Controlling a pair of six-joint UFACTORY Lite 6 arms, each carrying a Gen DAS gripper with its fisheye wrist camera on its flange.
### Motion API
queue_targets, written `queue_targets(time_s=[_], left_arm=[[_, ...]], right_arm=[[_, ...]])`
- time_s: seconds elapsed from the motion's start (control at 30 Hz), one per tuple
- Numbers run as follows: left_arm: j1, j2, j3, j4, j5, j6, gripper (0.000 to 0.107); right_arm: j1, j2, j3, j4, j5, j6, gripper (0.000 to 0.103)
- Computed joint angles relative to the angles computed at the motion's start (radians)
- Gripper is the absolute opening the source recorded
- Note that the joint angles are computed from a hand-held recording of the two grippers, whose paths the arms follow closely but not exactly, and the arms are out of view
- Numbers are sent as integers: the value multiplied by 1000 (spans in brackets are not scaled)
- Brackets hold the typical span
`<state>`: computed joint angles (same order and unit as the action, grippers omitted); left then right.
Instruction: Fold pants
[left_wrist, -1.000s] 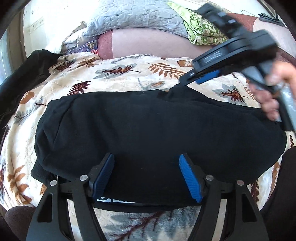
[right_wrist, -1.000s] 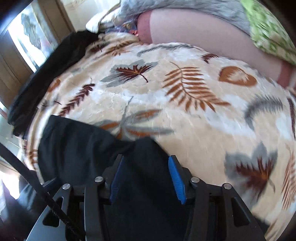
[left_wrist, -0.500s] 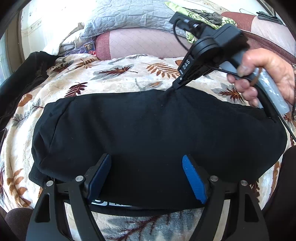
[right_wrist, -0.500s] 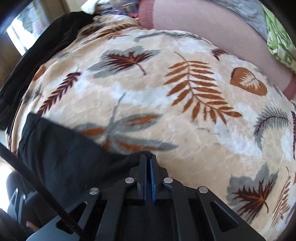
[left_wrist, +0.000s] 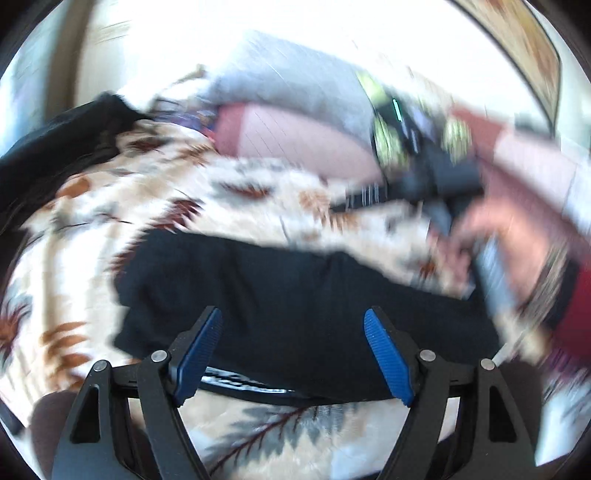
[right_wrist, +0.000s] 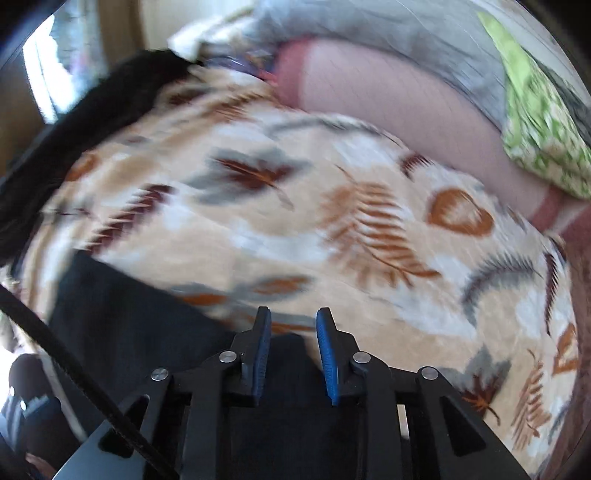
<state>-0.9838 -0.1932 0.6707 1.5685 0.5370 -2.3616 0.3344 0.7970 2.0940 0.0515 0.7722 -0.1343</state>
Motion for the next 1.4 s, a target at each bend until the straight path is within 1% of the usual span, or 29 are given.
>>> queue_targets(time_s=[0.07, 0.13, 0.17, 0.2, 0.27, 0.33, 0.4, 0.47, 0.5, 0.53, 0.57, 0.6, 0.63, 0.67, 0.7, 0.73, 0.8, 0.87, 0.97, 1.03, 1.13, 1.2, 1.23, 1.27, 1.3, 1.33, 1.37, 1.4], left_arm=[[-4, -203, -79, -160, 88, 135, 80], [26, -388, -125, -351, 215, 315, 80], [48, -444, -138, -408, 252, 365, 80], [98, -528, -162, -475, 277, 425, 80], [198, -688, -225, -576, 273, 516, 80], [304, -819, -284, -669, 250, 611, 80], [349, -875, -317, -712, 257, 660, 80], [373, -911, -344, -748, 254, 692, 80], [414, -928, -360, -787, 222, 735, 80], [450, -930, -370, -817, 188, 766, 80], [502, -943, -383, -869, 148, 826, 80], [567, -970, -400, -937, 110, 913, 80], [596, -983, -409, -975, 92, 959, 80], [601, -988, -413, -977, 89, 962, 80], [616, -993, -418, -989, 82, 980, 80], [629, -994, -420, -1001, 75, 996, 80], [685, -1002, -426, -1068, 47, 1076, 80], [736, -1008, -430, -1132, 26, 1152, 80], [768, -1017, -430, -1169, 28, 1198, 80], [776, -1018, -425, -1185, 33, 1214, 80], [721, -1013, -412, -1120, 69, 1138, 80], [665, -1003, -397, -1060, 103, 1066, 80], [643, -994, -389, -1037, 112, 1038, 80], [617, -982, -379, -1011, 126, 1006, 80], [586, -964, -367, -982, 138, 971, 80], [567, -946, -354, -963, 144, 951, 80], [531, -924, -339, -930, 159, 913, 80], [485, -897, -320, -891, 179, 866, 80]], right_arm=[[57, -48, -44, 76, -15, -51, 28], [134, -80, -91, 145, -35, -102, 29], [175, -95, -118, 177, -48, -123, 34], [232, -93, -130, 217, -60, -153, 43], [314, -95, -157, 240, -90, -175, 53], [406, -76, -164, 182, -133, -147, 53], [480, -11, -105, 123, -141, -115, 53], [520, 35, -72, 65, -148, -80, 53], [552, 74, -35, -12, -149, -24, 53], [566, 85, -36, -65, -156, 9, 53], [582, 117, -6, -147, -145, 72, 44], [590, 155, 37, -187, -118, 100, 22], [586, 159, 39, -186, -111, 104, 19], [570, 161, 47, -143, -112, 91, 18], [545, 143, 31, -61, -120, 57, 15], [515, 130, 27, 35, -114, 12, 14], [480, 100, 3, 152, -113, -39, 11], [458, 77, -3, 266, -91, -82, 11], [454, 60, -15, 376, -65, -126, 11], [453, 86, -3, 422, -46, -138, 11], [446, 157, 28, 480, -22, -144, 12], [429, 206, 50, 562, 1, -174, 16], [412, 207, 29, 633, -6, -206, 18], [387, 217, 27, 724, 17, -246, 30], [363, 222, 19, 821, 50, -296, 45], [348, 213, 1, 876, 70, -325, 49], [346, 182, -37, 890, 59, -341, 52], [350, 139, -85, 885, 35, -356, 52]])
